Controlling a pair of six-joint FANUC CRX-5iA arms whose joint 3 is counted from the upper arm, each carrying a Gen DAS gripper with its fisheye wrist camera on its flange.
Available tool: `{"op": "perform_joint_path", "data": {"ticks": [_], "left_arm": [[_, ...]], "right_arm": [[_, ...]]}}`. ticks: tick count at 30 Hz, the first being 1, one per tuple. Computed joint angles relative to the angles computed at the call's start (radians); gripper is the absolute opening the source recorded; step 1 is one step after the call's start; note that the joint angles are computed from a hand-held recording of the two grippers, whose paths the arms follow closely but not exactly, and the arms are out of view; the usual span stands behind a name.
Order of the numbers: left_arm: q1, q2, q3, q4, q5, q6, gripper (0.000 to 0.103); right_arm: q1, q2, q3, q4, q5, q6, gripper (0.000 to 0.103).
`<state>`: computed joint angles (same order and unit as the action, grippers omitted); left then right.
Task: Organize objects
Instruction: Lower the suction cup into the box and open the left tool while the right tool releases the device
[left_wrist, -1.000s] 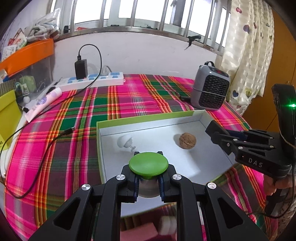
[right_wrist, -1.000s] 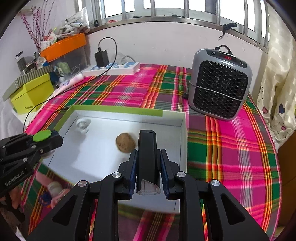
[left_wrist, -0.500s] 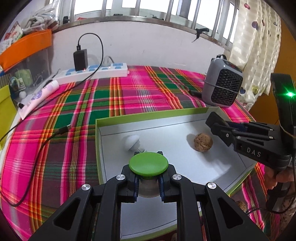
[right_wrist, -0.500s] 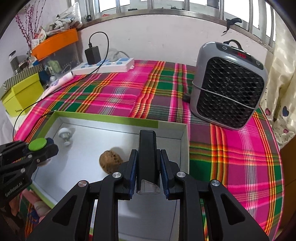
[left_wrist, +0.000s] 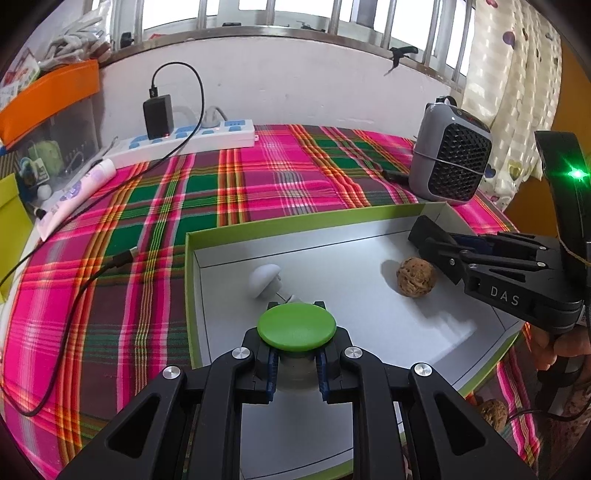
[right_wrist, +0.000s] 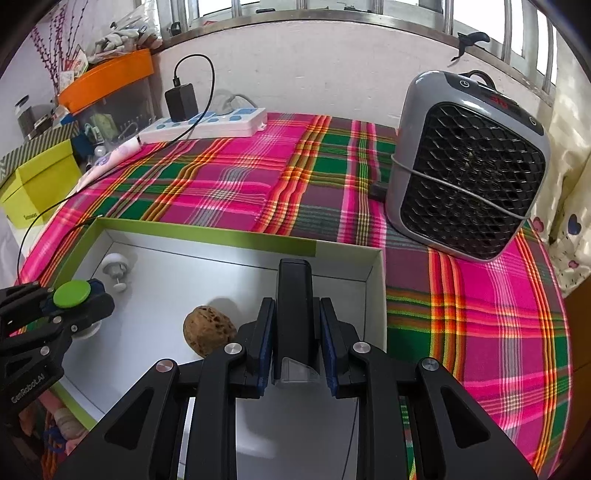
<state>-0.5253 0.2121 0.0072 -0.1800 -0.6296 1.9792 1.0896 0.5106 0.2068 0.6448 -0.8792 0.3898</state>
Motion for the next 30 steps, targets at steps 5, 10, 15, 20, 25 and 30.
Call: {"op": "perform_joint_path", "data": {"ticks": [5,10,15,20,25,30], "left_arm": [[-0.007,0.002,0.01,-0.023,-0.013,0.017,0.015],[-0.008,0.003,0.012,-0.024,-0.015,0.018,0.015],[-0.006,0.003,0.01,-0.017,-0.011,0.009,0.016],[-0.004,0.004,0.008,-0.012,-0.008,0.002,0.019],[-0.002,0.0,0.002,-0.008,0.002,-0.001,0.028],[-0.005,-0.002,0.005,-0.018,-0.003,0.011,0.031]], "right_arm": [[0.0,0.003,0.0,0.011,0.004,-0.005,0.024],[0.0,0.004,-0.001,0.015,0.005,-0.008,0.024],[0.001,0.0,-0.008,0.019,0.012,-0.017,0.024],[0.001,0.001,-0.007,0.02,0.011,-0.023,0.025],[0.001,-0.009,-0.023,0.026,0.026,-0.038,0.028],[0.003,-0.009,-0.027,0.042,0.024,-0.05,0.032]]}}
